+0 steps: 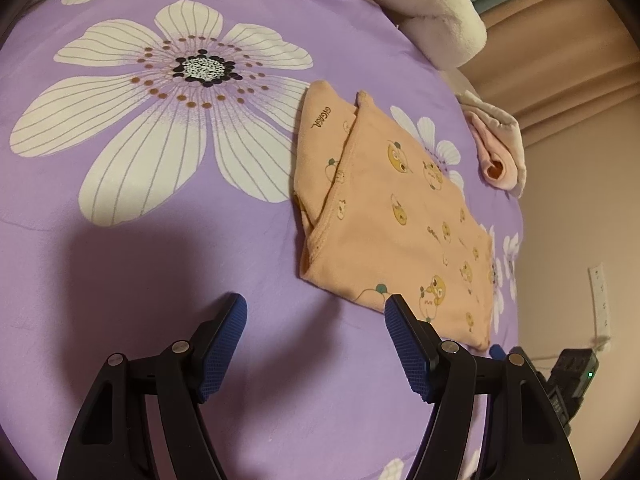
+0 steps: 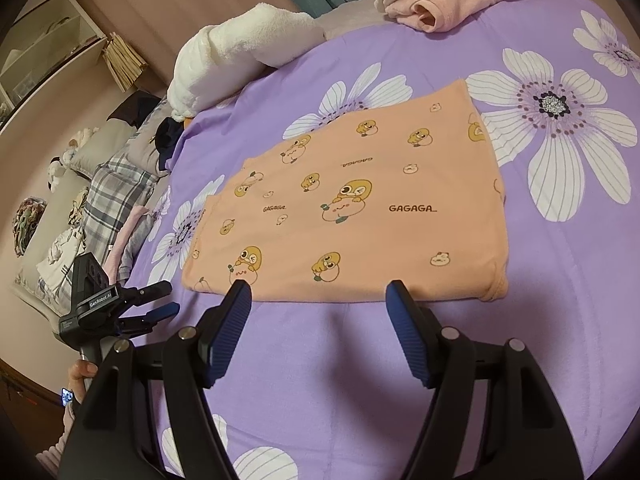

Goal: Fold small clothes

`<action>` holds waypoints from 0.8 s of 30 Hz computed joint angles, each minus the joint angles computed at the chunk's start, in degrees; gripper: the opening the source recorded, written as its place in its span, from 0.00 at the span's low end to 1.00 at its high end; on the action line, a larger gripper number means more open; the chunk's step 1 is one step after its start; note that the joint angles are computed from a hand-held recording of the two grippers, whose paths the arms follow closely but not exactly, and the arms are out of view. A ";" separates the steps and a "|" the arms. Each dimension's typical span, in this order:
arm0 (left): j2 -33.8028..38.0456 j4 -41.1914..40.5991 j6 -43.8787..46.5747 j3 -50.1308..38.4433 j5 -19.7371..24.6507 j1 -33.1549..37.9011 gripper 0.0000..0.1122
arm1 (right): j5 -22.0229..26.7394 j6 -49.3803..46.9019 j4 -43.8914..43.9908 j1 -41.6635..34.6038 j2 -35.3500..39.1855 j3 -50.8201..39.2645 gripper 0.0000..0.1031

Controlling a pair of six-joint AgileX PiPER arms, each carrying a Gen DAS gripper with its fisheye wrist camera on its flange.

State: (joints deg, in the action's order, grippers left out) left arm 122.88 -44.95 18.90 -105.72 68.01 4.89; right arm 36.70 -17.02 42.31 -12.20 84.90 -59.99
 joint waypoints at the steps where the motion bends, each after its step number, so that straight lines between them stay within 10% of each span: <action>1: 0.36 -0.07 -0.06 -0.45 0.12 -0.01 0.63 | -0.03 -0.09 0.13 -0.08 0.09 0.04 0.68; 24: 5.71 -0.10 -2.70 -8.96 1.82 -1.80 0.63 | -0.37 -1.40 1.00 -0.19 2.48 -0.92 0.68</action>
